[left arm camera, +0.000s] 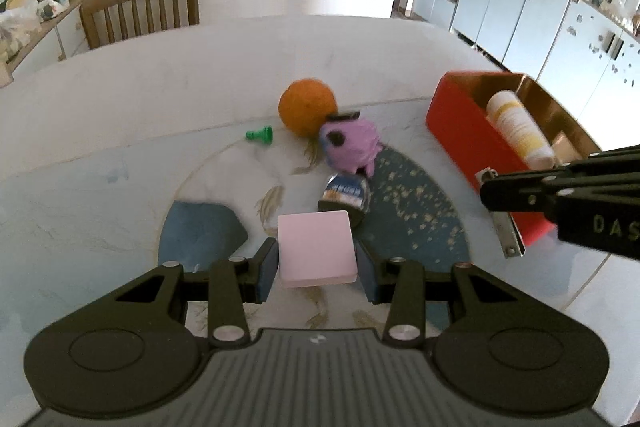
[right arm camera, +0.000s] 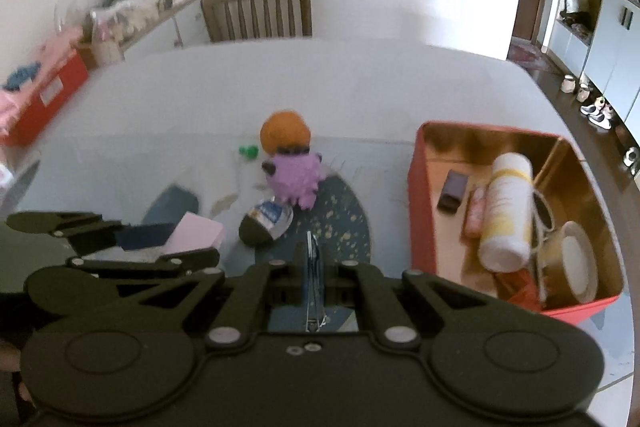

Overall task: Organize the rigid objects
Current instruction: 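Carry the pink pad with left tool while right tool carries sticks to tin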

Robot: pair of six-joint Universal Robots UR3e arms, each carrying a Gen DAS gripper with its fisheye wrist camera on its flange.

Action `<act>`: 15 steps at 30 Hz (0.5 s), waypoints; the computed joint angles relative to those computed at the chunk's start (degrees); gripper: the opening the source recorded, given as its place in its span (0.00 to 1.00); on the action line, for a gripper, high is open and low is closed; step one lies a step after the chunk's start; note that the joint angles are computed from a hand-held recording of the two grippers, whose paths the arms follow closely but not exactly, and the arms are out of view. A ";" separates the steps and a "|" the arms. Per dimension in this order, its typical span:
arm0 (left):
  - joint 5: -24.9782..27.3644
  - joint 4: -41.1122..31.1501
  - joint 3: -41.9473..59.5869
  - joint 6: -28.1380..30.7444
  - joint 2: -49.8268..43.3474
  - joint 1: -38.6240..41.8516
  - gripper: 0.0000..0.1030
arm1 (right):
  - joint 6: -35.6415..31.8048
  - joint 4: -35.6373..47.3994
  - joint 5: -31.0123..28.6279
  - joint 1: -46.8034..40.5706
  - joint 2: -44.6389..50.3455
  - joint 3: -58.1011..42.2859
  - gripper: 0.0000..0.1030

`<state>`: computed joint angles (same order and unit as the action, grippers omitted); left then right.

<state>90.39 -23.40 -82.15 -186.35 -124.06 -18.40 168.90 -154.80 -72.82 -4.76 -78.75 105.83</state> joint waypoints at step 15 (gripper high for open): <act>0.89 -12.56 22.14 -2.59 -6.12 -5.78 0.41 | -3.96 3.71 9.13 -13.08 -7.10 2.11 0.04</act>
